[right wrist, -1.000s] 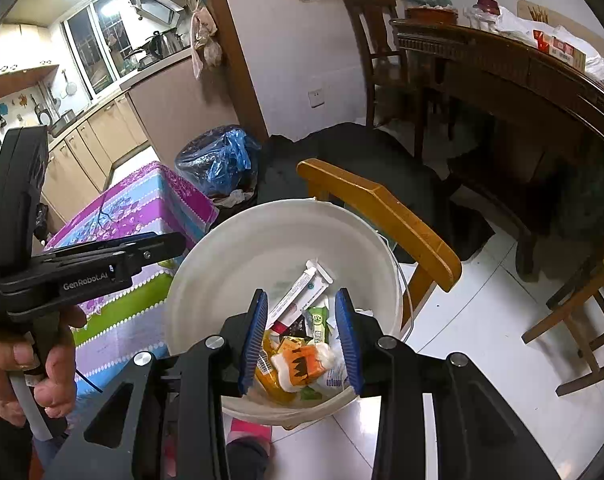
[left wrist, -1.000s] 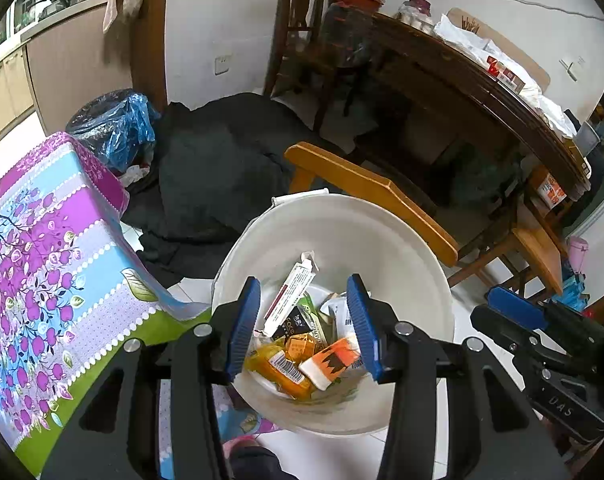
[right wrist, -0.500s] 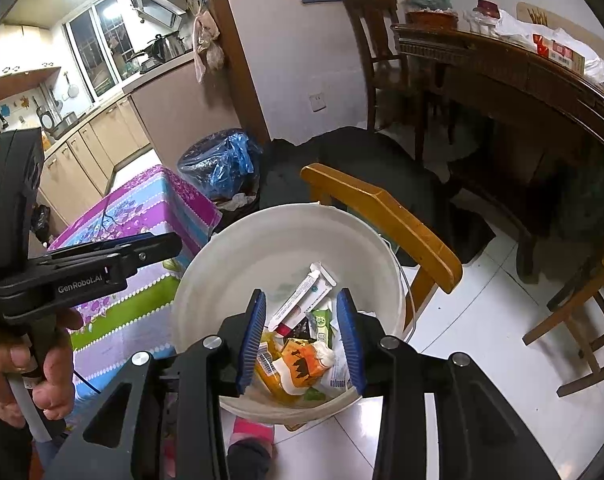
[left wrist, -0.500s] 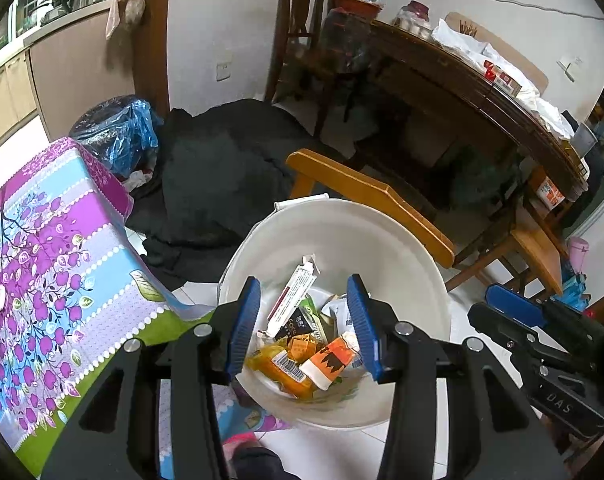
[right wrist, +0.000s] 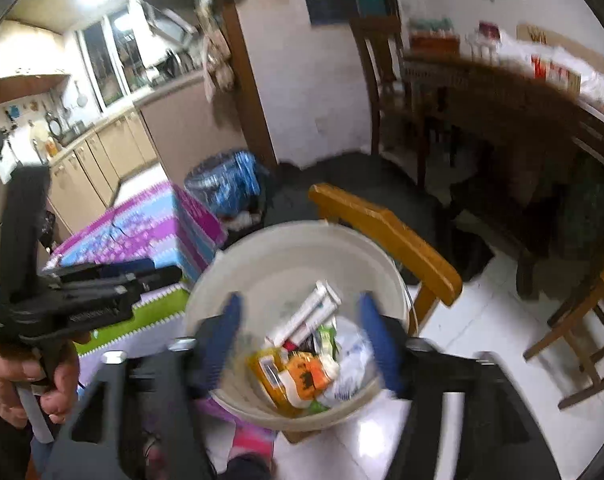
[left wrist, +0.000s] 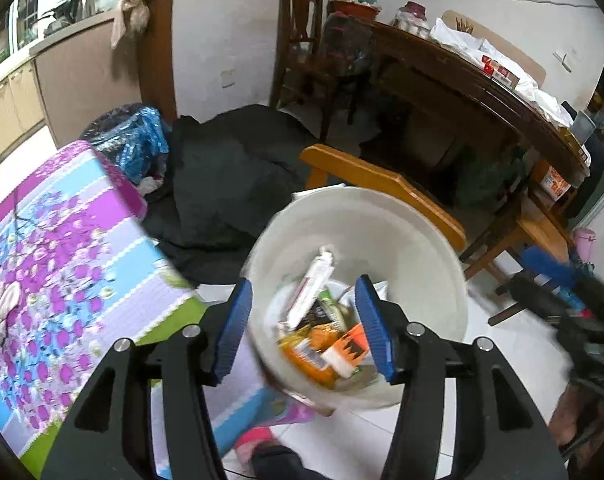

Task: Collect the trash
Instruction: 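Move both tools back over the table toward the remaining trash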

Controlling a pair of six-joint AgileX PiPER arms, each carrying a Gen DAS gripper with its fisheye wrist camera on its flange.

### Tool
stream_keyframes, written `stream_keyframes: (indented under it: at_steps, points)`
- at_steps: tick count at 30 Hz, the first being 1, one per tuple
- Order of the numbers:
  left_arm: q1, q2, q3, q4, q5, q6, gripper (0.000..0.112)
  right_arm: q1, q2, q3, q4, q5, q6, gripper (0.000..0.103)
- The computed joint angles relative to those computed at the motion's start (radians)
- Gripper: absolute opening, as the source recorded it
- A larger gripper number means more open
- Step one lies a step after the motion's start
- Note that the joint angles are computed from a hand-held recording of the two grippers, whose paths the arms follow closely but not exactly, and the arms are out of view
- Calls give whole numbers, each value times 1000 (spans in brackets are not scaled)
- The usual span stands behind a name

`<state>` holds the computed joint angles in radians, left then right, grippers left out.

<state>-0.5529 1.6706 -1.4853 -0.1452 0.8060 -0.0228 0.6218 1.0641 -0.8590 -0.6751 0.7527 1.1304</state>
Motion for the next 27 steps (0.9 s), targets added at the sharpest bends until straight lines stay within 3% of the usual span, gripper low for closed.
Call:
stream_keyframes:
  at_steps: [4,6,9,13,17,20,24,27]
  points:
    - [107,-95,143,-30,-51,93,54,288,20,2,-261,129,277,82]
    - [191,-148,213,-60,-70,165,55,403,48,12,-337,155,392,84]
    - [363,-216,305,-132,-86,324,58,496,106,31,-387,139,512,86]
    - [679,-213,326,-261,-36,554,58,560,242,30,-432,35,655,86]
    - [984,-111,238,-336,16,709,61,575,378,-16,-470,-80,752,86]
    - [1152,47,44,-338,74,716,66,571,482,-96,-451,-137,726,86]
    - [1232,227,-187,-285,51,689,87,556,578,-200,-402,-170,640,86]
    - [1231,360,-369,-237,74,658,88,527,638,-284,-337,-190,549,86]
